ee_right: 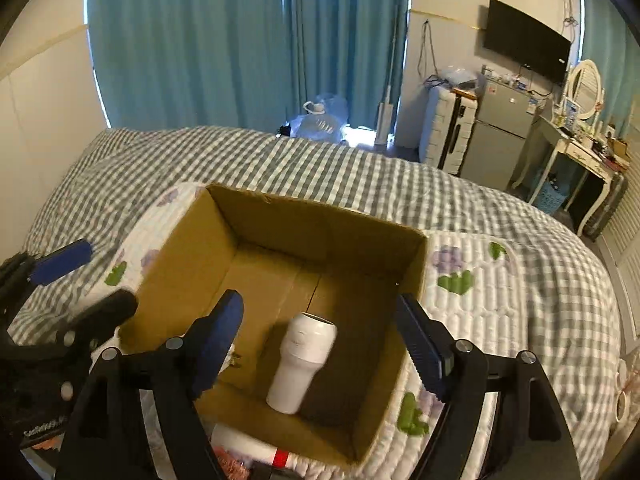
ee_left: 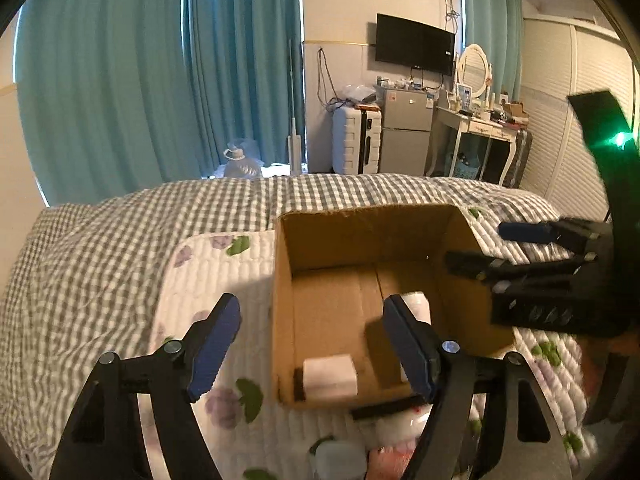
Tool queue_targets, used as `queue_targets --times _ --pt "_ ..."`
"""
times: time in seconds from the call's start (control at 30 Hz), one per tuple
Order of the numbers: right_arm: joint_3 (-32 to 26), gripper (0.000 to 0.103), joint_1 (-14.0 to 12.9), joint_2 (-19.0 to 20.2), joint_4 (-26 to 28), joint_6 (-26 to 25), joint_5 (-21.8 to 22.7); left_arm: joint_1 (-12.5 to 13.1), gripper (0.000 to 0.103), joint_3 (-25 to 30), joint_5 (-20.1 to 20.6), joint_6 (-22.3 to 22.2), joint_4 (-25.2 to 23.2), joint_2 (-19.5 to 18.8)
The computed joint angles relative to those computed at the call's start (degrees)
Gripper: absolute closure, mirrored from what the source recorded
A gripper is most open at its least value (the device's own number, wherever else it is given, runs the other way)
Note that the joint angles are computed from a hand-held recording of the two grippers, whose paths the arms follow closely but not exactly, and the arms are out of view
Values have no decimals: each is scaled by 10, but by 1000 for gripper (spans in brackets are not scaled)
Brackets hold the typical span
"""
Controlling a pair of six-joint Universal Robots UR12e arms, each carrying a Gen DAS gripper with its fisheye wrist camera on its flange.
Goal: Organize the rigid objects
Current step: 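Carry both items over the box and open both tools to drop them, then grasp the small white charger with the left tool while the right tool grasps the black charger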
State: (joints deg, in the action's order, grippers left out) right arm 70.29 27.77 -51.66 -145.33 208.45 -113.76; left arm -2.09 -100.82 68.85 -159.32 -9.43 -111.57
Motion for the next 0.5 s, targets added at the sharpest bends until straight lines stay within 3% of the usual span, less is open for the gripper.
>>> queue_targets --times 0.07,0.2,0.5 --pt "8 25 7 -12 7 5 -12 4 25 -13 3 7 -2 12" --pt "27 25 25 -35 28 16 -40 16 11 -48 0 15 -12 37" --pt "75 22 68 -62 70 62 -44 26 11 -117 28 57 -28 65"
